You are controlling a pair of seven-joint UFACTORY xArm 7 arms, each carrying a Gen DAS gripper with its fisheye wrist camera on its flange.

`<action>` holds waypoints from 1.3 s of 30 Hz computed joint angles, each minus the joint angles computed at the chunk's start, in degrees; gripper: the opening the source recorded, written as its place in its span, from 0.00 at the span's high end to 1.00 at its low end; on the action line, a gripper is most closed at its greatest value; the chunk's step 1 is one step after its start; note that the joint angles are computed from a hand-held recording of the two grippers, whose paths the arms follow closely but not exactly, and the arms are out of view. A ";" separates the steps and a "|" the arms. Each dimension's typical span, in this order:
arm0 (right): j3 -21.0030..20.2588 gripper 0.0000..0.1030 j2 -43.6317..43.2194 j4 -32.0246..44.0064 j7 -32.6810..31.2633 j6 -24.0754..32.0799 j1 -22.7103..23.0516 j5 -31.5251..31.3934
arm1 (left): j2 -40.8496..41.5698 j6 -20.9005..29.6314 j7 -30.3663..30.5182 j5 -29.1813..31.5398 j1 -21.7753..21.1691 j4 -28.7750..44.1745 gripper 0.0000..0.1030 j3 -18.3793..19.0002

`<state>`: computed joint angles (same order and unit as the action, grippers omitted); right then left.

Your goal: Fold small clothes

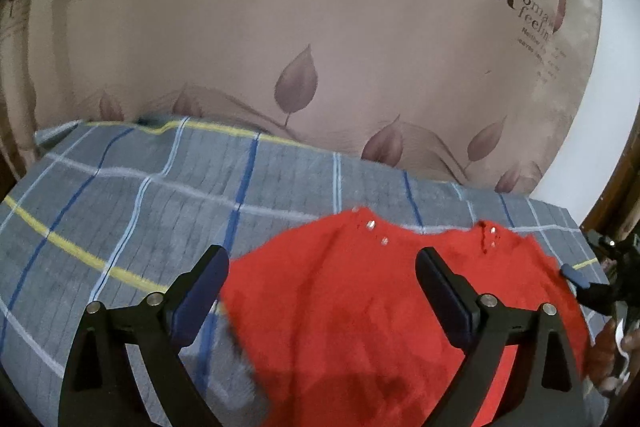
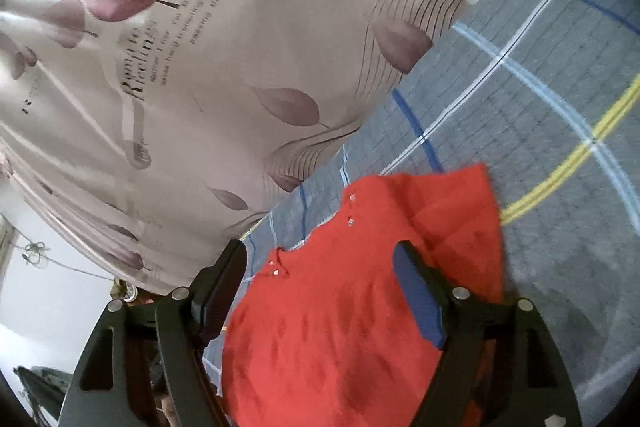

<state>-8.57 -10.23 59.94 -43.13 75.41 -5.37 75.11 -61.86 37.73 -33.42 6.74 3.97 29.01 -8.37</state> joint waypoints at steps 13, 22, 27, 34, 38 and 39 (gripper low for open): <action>6.90 0.28 -29.88 -21.01 -16.01 -25.50 1.38 -24.64 | -21.55 14.06 -0.64 -4.72 -4.04 -9.08 0.08 1.75; -1.12 0.31 -24.32 -18.02 -8.10 -23.80 6.54 -26.03 | -24.15 15.19 -3.34 -8.13 -4.84 -10.77 0.08 2.48; -3.36 0.31 -18.01 -10.24 -7.39 -21.24 11.16 -26.98 | -27.08 14.04 -4.34 -9.41 -4.42 -12.73 0.08 4.29; 1.58 0.43 -6.96 -1.80 -2.79 -24.95 12.06 -30.16 | -27.43 14.34 -5.11 -10.56 -3.65 -13.50 0.08 5.22; 3.68 0.93 -2.77 0.99 0.24 -23.97 11.28 -33.23 | -27.46 14.22 -5.27 -10.77 -3.45 -13.66 0.08 5.18; 3.92 0.94 -2.80 0.90 0.16 -24.62 11.11 -32.91 | -27.46 14.22 -5.26 -10.78 -3.44 -13.66 0.08 5.18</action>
<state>-4.64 -13.03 60.84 -42.97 50.79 5.75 42.21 -89.32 51.94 -38.68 -4.04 0.52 15.35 -3.19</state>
